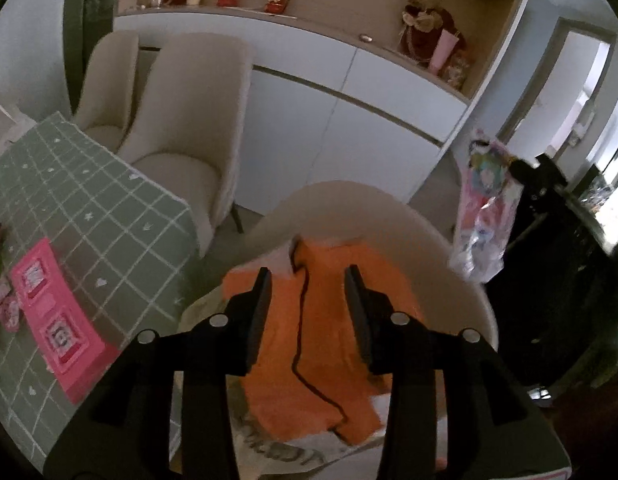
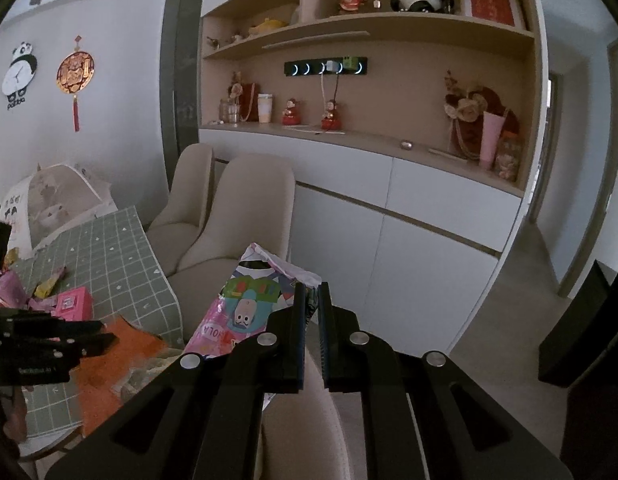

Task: Collect trash
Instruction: 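Carry both items to the white trash bag while the left tool drops the orange bag in, then lower the pink wrapper into the white trash bag and open the right tool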

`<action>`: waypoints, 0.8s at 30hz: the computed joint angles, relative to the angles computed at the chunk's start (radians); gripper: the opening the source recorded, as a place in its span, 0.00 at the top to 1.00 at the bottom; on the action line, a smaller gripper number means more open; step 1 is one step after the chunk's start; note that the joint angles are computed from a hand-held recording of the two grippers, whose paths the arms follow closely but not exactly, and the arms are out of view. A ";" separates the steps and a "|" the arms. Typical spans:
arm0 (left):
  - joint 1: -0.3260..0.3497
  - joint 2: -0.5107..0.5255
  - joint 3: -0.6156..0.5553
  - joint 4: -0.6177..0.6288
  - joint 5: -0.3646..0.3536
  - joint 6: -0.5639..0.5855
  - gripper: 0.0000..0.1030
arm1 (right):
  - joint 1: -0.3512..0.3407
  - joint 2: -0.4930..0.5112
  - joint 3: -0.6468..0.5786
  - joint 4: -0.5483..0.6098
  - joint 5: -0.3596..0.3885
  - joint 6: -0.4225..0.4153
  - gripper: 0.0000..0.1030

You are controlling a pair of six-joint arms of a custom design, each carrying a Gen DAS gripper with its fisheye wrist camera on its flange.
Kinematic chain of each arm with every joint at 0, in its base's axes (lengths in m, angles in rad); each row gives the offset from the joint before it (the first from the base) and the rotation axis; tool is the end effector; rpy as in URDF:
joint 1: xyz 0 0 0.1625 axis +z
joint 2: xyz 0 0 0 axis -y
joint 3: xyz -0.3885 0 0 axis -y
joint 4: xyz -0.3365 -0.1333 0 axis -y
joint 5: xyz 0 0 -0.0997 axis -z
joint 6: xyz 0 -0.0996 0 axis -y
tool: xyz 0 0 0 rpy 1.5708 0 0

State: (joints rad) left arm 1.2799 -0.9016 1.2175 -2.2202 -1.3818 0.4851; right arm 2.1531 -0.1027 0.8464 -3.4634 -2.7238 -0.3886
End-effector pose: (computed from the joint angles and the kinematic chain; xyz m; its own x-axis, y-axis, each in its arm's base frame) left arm -0.0514 -0.7018 0.3029 -0.7216 0.6192 -0.3097 0.6867 0.6969 -0.2068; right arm 0.4268 -0.5713 0.0489 -0.6527 0.3084 0.6920 -0.5106 0.4958 -0.7025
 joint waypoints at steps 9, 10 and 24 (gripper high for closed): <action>0.000 -0.008 0.013 0.011 -0.002 -0.021 0.63 | -0.002 -0.038 0.089 -0.034 0.014 0.043 0.92; 0.003 -0.012 0.014 0.010 0.004 -0.033 0.63 | -0.003 -0.042 0.098 -0.022 0.028 0.064 0.92; 0.099 -0.128 0.089 -0.054 0.068 -0.105 0.63 | -0.123 0.024 0.109 0.617 0.322 0.715 0.92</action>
